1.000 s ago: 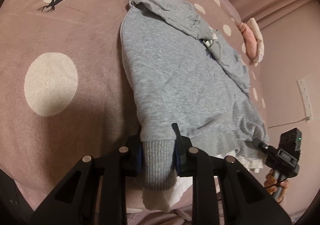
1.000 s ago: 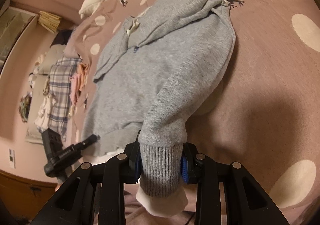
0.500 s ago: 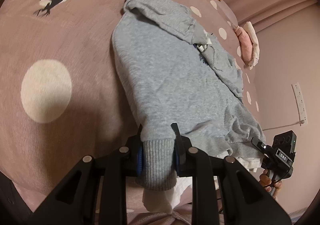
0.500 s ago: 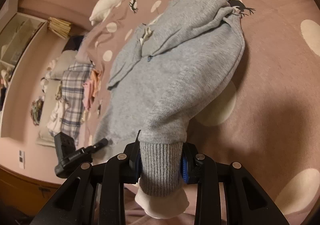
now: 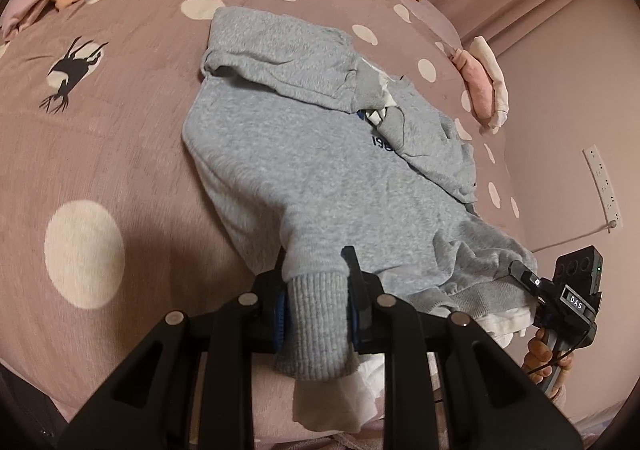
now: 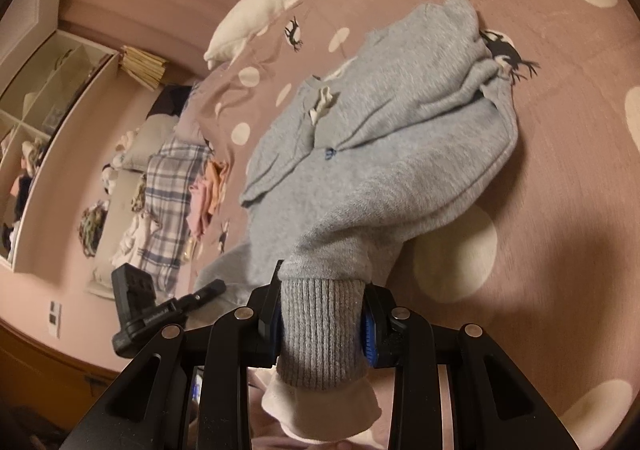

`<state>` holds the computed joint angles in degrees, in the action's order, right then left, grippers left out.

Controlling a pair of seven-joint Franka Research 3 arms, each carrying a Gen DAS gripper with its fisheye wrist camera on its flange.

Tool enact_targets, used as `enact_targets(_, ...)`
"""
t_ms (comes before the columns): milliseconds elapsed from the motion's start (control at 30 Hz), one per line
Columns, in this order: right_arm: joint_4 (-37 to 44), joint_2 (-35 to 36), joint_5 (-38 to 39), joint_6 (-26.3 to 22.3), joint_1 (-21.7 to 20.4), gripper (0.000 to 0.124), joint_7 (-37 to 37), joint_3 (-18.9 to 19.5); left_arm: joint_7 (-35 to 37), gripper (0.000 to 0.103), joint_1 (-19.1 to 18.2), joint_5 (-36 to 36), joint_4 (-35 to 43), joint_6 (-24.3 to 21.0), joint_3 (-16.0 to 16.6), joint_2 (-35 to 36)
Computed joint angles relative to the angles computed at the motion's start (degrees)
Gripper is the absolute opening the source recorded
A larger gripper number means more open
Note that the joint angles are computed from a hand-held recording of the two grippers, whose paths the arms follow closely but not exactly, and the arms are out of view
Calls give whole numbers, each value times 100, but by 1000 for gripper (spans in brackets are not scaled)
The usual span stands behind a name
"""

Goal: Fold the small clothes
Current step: 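Lift the held hem with both tools and pull it toward the collar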

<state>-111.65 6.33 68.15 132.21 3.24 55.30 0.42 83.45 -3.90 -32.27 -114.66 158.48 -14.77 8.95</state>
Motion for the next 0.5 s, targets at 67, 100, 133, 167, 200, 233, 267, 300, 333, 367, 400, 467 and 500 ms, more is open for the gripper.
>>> enact_targets(67,74,43,3,0,-1,33,8,5,-46,23,-7,79,88,-29,13,51)
enact_targets(100,94,55,9,4,-4,33,5,7,-70,23,-5,123,137,-45,18,81)
enact_targets(133,108,63,34,20,-10,33,-17,10,-71,23,6,136,163,-53,13,98)
enact_targets(167,125,71,48,18,-17,33,-27,12,-79,23,14,152,193,-58,8,120)
enact_targets(200,141,76,67,26,-19,33,-35,17,-97,23,18,179,225,-66,4,140)
enact_targets(233,163,90,73,33,-21,33,-37,20,-111,23,24,214,261,-77,3,162)
enact_targets(267,178,99,79,43,-22,33,-41,25,-117,23,34,231,275,-80,-4,171)
enact_targets(300,186,104,85,54,-23,33,-50,29,-115,23,45,242,302,-89,-12,187)
enact_targets(333,217,119,81,69,-20,33,-50,35,-130,23,49,277,351,-108,-13,216)
enact_targets(367,241,133,80,76,-20,33,-49,40,-145,23,53,308,367,-112,-16,228)
enact_targets(400,255,140,88,83,-23,33,-55,44,-171,23,55,355,396,-129,-13,244)
enact_targets(467,271,153,118,111,-28,33,-76,52,-249,23,46,483,428,-138,2,257)
enact_targets(500,264,150,128,130,-29,33,-90,56,-286,23,46,532,437,-137,5,264)
